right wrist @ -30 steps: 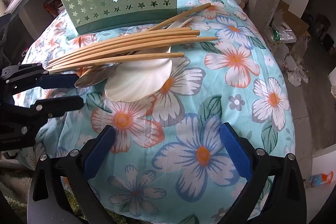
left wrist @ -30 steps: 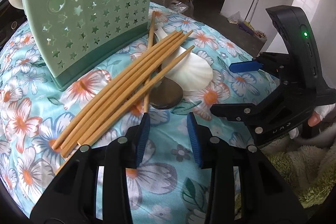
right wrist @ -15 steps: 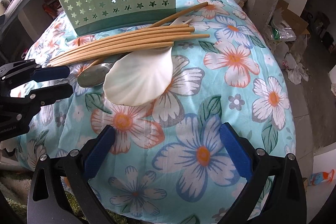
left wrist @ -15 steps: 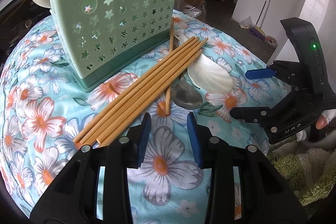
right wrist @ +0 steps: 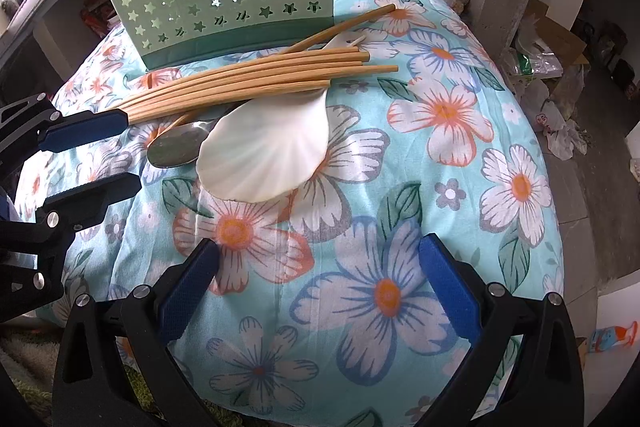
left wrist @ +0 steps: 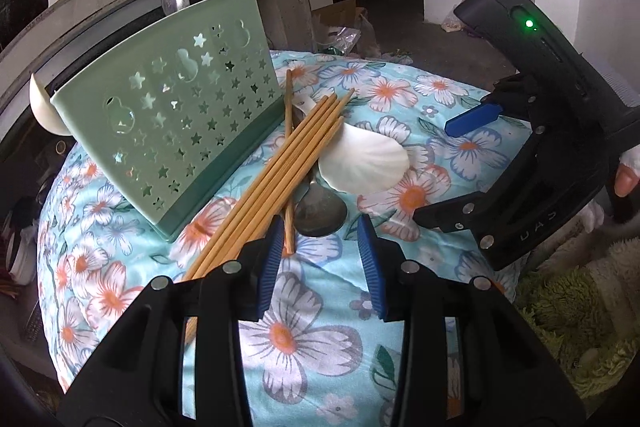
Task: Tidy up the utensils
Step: 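Move the left gripper to the second metal spoon beside the rice paddle and grasp it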
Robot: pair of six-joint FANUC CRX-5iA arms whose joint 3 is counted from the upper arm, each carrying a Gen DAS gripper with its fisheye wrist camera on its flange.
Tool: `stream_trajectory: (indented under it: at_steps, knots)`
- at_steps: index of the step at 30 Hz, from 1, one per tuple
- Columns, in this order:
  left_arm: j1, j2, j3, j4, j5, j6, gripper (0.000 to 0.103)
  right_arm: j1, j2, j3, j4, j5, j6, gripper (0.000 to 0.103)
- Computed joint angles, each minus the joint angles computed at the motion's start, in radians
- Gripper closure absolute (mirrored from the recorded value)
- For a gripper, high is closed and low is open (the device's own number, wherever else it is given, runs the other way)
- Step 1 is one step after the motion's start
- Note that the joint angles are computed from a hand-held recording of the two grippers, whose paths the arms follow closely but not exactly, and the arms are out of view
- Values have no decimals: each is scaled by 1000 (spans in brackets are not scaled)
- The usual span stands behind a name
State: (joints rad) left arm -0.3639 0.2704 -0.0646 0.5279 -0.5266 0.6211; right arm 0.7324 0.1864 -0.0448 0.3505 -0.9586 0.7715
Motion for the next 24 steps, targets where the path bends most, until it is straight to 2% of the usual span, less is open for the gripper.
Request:
stream_trajectory:
  at_steps: [3, 8, 19, 24]
  knots:
    - [-6, 5, -1, 22, 4, -37, 67, 0, 0, 1, -1, -1, 0, 6]
    - [-19, 26, 29, -56, 20, -1, 68, 1, -1, -2, 0, 1, -2, 6]
    - [-37, 73, 101, -175, -12, 59, 83, 0, 1, 0, 2, 0, -4, 6]
    - [-38, 78, 106, -172, -10, 53, 91, 0, 2, 1, 2, 0, -4, 6]
